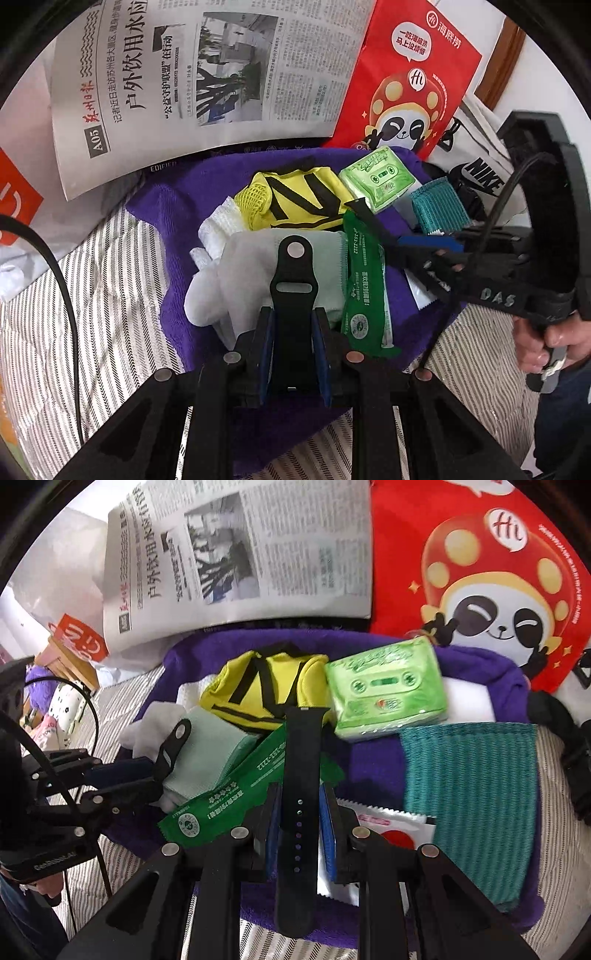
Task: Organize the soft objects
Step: 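Carry the black strap over the purple towel with the right gripper, then lower the black strap onto the towel and open the right gripper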
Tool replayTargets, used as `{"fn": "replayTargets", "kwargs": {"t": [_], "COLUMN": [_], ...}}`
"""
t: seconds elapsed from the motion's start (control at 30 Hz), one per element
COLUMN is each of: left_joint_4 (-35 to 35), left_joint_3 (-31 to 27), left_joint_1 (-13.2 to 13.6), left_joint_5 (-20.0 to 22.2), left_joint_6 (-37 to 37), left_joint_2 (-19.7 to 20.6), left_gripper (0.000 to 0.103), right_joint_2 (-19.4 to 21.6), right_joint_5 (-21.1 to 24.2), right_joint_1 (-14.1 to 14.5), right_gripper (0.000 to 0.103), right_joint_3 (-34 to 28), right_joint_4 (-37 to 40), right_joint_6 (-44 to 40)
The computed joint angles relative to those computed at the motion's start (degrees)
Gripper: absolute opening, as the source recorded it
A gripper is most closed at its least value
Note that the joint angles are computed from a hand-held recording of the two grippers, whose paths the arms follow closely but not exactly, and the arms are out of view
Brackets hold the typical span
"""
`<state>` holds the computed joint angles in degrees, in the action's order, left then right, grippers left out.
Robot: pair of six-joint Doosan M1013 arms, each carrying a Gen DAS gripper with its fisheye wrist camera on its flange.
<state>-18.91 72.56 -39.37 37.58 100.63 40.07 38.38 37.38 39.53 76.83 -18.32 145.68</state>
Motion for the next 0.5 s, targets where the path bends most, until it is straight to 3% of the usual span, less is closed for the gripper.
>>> {"fn": "replayTargets", "kwargs": {"t": [0.5], "left_joint_4": [1.19], "left_joint_3": [0.12], "left_joint_1": [-0.18], "left_joint_5": [1.2], "left_joint_6": [-2.69], "left_joint_2": [-0.24], "left_gripper": [0.023], "right_joint_2": [0.78], "right_joint_5": [-1.51], "right_joint_1": [-0.59], "right_gripper": [0.021], "right_joint_3": [0.43], "right_joint_4": [2.97], "right_joint_6": [-2.03]}}
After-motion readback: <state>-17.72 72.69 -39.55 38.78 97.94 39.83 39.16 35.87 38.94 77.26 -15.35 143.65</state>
